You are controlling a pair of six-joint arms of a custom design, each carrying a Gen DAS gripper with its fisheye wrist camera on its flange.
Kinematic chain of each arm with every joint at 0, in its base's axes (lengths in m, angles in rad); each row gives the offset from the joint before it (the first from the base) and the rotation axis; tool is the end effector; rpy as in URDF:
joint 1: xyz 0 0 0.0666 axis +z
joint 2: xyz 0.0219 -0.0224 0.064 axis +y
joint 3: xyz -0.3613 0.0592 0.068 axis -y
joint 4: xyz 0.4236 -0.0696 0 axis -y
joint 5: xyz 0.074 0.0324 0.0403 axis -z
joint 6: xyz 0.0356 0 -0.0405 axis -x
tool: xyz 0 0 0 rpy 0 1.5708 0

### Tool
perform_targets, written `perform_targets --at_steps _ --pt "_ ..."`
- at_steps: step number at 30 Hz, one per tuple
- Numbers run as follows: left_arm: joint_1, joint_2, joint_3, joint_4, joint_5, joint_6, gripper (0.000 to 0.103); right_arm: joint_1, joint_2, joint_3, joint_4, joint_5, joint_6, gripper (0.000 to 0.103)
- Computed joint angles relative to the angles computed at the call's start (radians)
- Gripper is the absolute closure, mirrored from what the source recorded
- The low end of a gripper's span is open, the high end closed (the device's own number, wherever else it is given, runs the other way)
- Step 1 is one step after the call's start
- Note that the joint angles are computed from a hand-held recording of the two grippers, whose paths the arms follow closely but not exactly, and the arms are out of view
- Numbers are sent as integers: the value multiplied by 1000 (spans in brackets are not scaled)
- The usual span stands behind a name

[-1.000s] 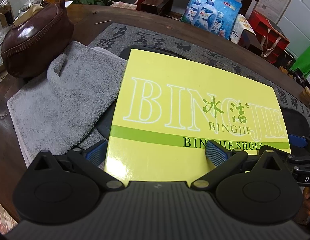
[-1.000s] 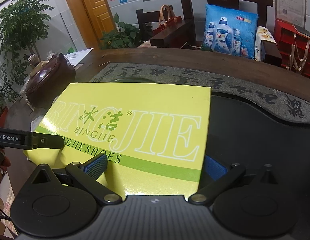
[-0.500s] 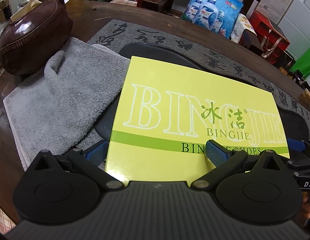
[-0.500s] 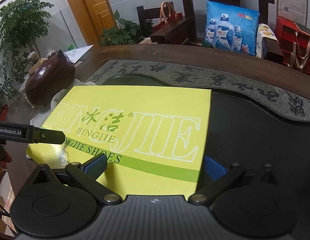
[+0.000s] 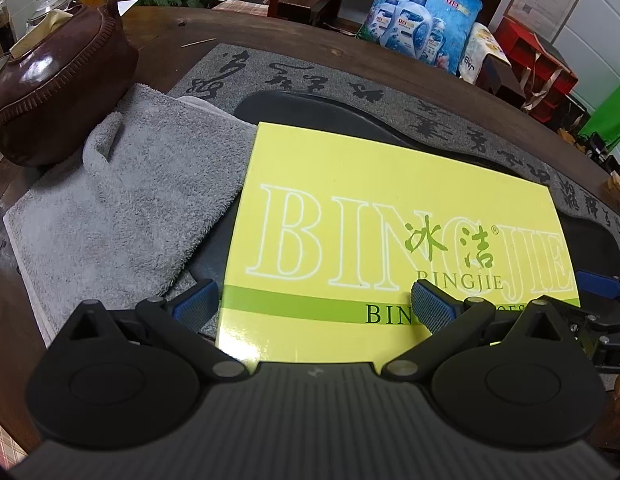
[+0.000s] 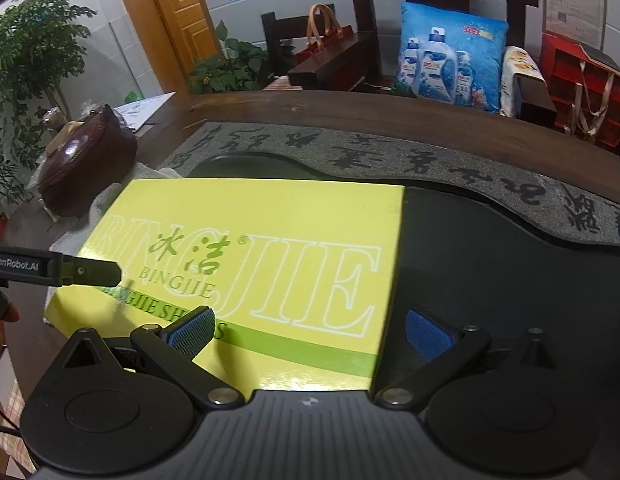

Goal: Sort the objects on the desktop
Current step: 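Open both tools and pull them back from the lidded box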

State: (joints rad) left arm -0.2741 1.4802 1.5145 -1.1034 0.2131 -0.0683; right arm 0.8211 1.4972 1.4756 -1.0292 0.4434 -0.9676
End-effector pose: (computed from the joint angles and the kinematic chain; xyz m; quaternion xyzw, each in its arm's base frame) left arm 0.5104 -0.1518 0.4156 0.1901 0.9446 -0.1278 0.2349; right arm 0.3789 0.3840 0.3945 0.1254 0.9361 0.0625 0.3227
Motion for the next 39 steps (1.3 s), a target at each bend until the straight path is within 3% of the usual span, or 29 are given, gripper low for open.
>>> perform_targets --at_steps 12,39 --pt "15 -36 -32 14 -20 8 1 5 -1 -3 -26 6 -25 0" --pt "72 -165 -130 50 -88 102 0 45 -51 -41 -41 50 -57 0"
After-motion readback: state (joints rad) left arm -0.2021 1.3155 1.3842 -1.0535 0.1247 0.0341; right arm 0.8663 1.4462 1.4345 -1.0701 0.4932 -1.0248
